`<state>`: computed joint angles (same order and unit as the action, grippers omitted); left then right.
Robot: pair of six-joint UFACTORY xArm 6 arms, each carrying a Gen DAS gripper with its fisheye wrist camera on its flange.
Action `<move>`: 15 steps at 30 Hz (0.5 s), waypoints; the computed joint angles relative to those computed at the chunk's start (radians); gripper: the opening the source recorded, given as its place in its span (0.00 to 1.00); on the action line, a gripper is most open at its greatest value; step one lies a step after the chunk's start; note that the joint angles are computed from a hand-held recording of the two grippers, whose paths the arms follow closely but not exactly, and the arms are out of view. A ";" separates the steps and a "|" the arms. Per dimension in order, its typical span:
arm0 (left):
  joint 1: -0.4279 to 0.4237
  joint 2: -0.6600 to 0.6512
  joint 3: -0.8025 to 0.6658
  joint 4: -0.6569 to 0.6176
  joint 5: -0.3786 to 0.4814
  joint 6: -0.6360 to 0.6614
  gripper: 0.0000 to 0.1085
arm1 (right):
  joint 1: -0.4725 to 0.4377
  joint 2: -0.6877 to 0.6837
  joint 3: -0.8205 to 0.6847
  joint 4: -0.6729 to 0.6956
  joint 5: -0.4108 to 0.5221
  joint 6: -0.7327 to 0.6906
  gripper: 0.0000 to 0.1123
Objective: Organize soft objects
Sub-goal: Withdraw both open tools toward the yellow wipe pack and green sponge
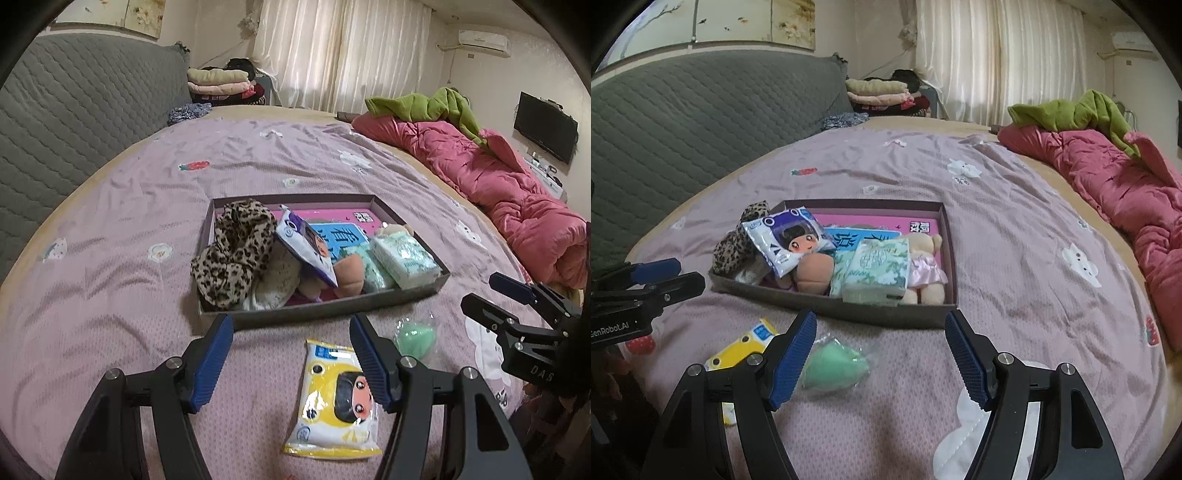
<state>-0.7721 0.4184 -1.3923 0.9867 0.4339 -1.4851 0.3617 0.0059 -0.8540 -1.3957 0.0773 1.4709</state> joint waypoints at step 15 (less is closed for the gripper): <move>-0.059 0.038 0.001 -0.212 -0.010 0.223 0.60 | 0.015 -0.059 0.103 0.155 -0.036 -0.132 0.66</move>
<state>-0.8314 0.4569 -1.3913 0.7748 0.4241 -1.2616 0.3763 -0.0532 -0.7505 -1.2406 0.0408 1.3390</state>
